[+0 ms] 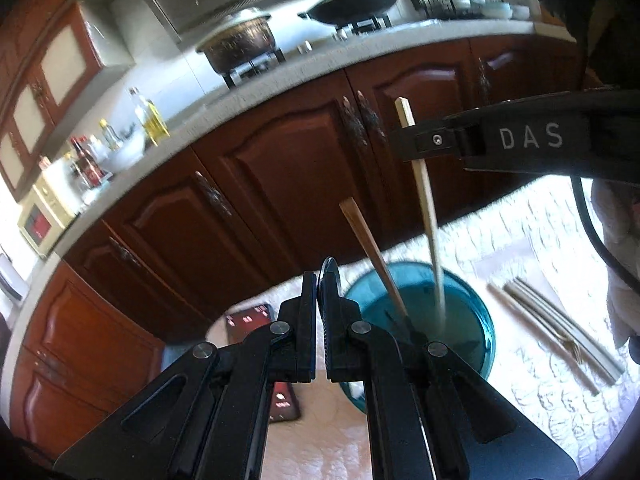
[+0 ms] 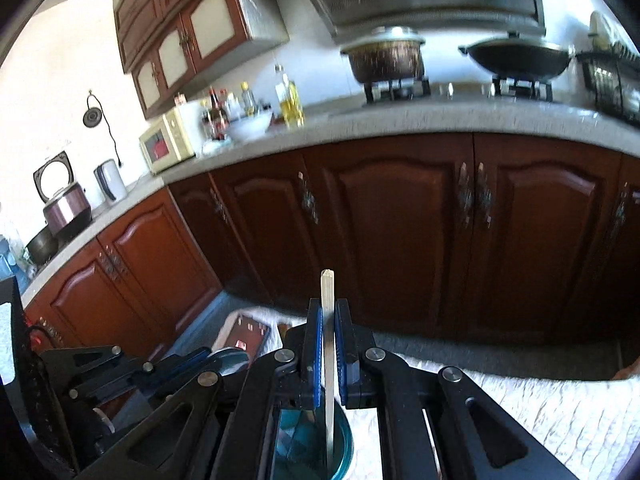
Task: Organize utensils
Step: 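Drop the metal spoon into the holder with the left tool while the right tool inserts the chopstick, then reach the right tool to the remaining chopsticks and grasp one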
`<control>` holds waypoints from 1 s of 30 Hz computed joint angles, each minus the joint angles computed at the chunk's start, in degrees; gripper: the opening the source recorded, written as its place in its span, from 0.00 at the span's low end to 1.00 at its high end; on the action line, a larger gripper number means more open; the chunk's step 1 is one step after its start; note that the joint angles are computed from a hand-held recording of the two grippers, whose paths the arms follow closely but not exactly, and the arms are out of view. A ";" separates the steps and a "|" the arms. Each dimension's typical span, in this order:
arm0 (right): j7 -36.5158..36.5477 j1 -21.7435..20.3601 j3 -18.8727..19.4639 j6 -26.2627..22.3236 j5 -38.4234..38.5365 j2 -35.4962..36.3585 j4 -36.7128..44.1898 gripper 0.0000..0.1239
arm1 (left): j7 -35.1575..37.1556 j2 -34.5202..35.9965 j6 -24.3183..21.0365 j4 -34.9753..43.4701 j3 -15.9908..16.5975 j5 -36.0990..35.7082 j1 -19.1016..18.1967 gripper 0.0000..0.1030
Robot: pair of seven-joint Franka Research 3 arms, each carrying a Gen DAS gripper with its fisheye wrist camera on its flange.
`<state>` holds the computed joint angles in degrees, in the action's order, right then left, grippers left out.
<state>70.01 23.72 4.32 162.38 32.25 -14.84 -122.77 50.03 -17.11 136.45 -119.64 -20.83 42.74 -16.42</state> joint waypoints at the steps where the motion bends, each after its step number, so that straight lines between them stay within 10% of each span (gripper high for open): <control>1: -0.40 0.23 -0.34 -1.07 0.41 0.38 0.21 0.04 | -0.18 0.46 -0.27 0.13 -0.13 -0.28 -0.08 0.02; 10: -3.54 -0.13 -1.72 -7.15 5.92 -0.04 0.33 0.20 | -0.13 1.25 2.96 -1.33 2.69 -9.30 -1.05 0.03; 19: -2.46 -1.74 -1.34 -8.47 4.51 -6.29 -5.68 0.23 | 0.71 -4.96 8.92 -5.63 5.31 -20.75 -1.46 0.33; 30: 5.08 -4.17 1.66 -8.61 -5.01 -15.01 -17.07 0.24 | -4.34 -15.17 9.57 -15.51 4.18 -28.35 -3.08 0.35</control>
<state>75.09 19.55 5.97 153.77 27.25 -29.85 -139.85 45.69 -32.28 146.02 -135.16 -16.65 14.39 -19.50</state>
